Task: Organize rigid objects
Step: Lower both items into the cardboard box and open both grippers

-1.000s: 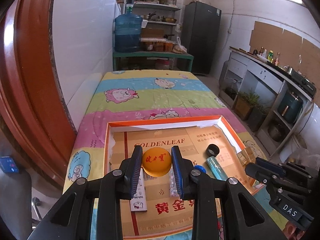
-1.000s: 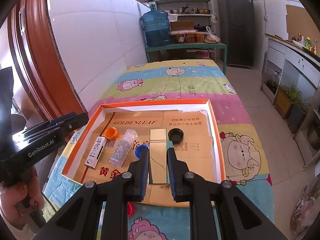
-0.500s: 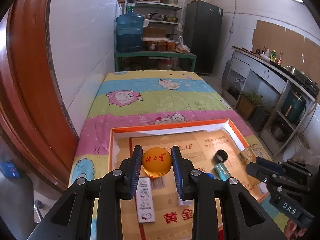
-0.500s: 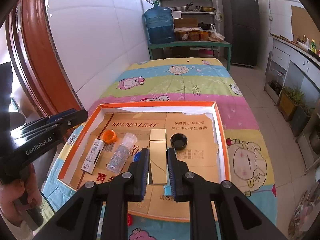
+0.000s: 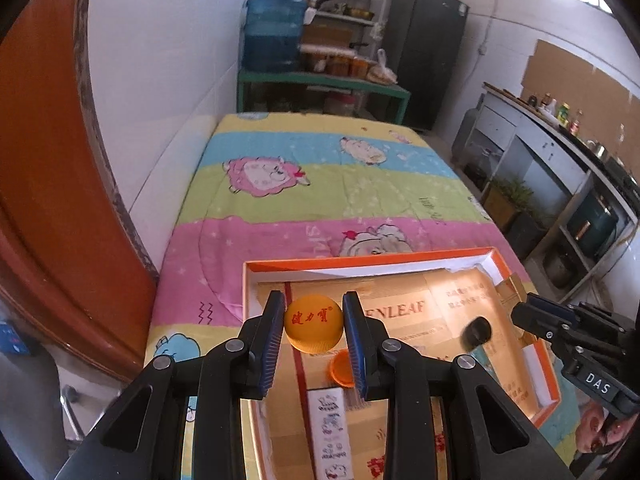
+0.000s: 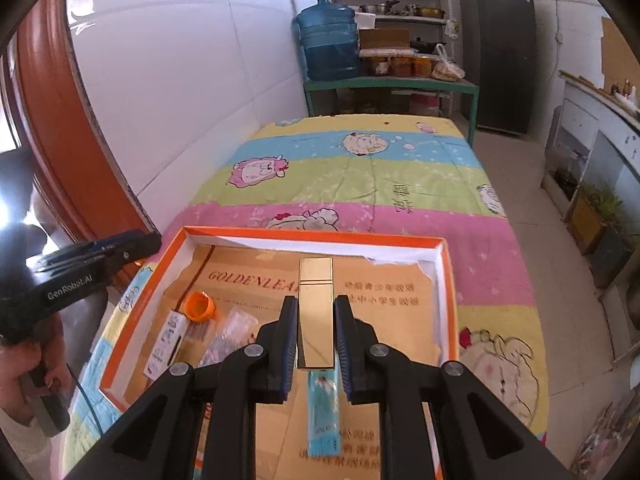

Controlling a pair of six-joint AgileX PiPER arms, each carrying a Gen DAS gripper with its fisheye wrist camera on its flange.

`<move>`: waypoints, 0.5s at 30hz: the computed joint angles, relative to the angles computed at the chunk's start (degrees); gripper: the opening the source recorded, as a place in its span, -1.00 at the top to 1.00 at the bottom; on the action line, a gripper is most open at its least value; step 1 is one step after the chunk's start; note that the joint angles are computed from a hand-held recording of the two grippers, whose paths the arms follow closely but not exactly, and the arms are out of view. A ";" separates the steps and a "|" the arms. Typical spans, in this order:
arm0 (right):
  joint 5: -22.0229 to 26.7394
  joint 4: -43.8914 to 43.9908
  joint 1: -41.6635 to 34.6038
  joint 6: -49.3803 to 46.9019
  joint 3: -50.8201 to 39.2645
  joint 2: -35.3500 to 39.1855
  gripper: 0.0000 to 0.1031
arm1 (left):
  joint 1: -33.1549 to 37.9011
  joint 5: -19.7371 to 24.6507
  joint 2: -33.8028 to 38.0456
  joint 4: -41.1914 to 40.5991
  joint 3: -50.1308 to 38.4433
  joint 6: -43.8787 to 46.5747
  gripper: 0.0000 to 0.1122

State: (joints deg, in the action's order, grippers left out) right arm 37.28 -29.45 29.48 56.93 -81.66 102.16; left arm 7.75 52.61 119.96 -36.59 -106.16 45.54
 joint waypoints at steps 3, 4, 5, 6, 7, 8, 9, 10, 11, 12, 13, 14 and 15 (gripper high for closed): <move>0.42 3.48 -1.27 -4.53 -3.28 2.51 0.64 | -0.73 -0.08 2.28 2.68 -3.07 -3.01 0.46; 0.53 4.26 -1.52 -5.40 -4.03 3.09 0.64 | -1.15 -0.11 2.94 3.95 -4.01 -4.14 0.46; 0.66 5.72 -2.00 -6.96 -5.15 3.98 0.64 | -1.52 0.13 3.72 5.16 -5.04 -5.26 0.46; 0.82 6.87 -2.38 -8.27 -6.09 4.70 0.64 | -1.79 0.72 4.51 5.93 -6.19 -6.01 0.46; 1.16 8.11 -2.80 -9.78 -7.38 5.60 0.64 | -2.16 1.38 5.45 6.95 -7.52 -6.88 0.46; 1.50 8.82 -3.06 -10.71 -8.46 6.44 0.64 | -2.47 1.95 6.32 7.73 -8.71 -7.59 0.46; 1.97 9.47 -3.29 -11.55 -9.73 7.42 0.64 | -2.71 2.39 6.98 8.24 -9.57 -8.12 0.46; 2.29 10.33 -3.57 -12.54 -10.76 8.23 0.64 | -2.87 2.85 7.62 8.51 -10.39 -8.55 0.46; 2.66 11.19 -3.81 -13.53 -11.84 9.02 0.64 | -2.98 3.33 8.19 8.74 -11.23 -9.06 0.46; 2.91 11.80 -3.94 -14.28 -12.67 9.68 0.64 | -3.09 3.98 8.90 9.08 -12.30 -9.72 0.46; 3.02 12.13 -3.97 -14.70 -13.14 10.08 0.64 | -3.13 4.74 9.57 9.32 -13.36 -10.25 0.46; 3.24 12.73 -4.06 -15.41 -13.80 10.65 0.64 | -3.20 5.66 10.35 9.60 -14.65 -10.88 0.46; 3.50 13.28 -4.16 -15.96 -14.43 11.19 0.64 | -3.27 6.43 11.04 9.91 -15.76 -11.45 0.46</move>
State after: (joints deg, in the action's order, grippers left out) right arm 40.77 -16.17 25.32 40.97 -96.09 113.35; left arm 4.48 59.05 131.00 -26.68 -121.92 34.09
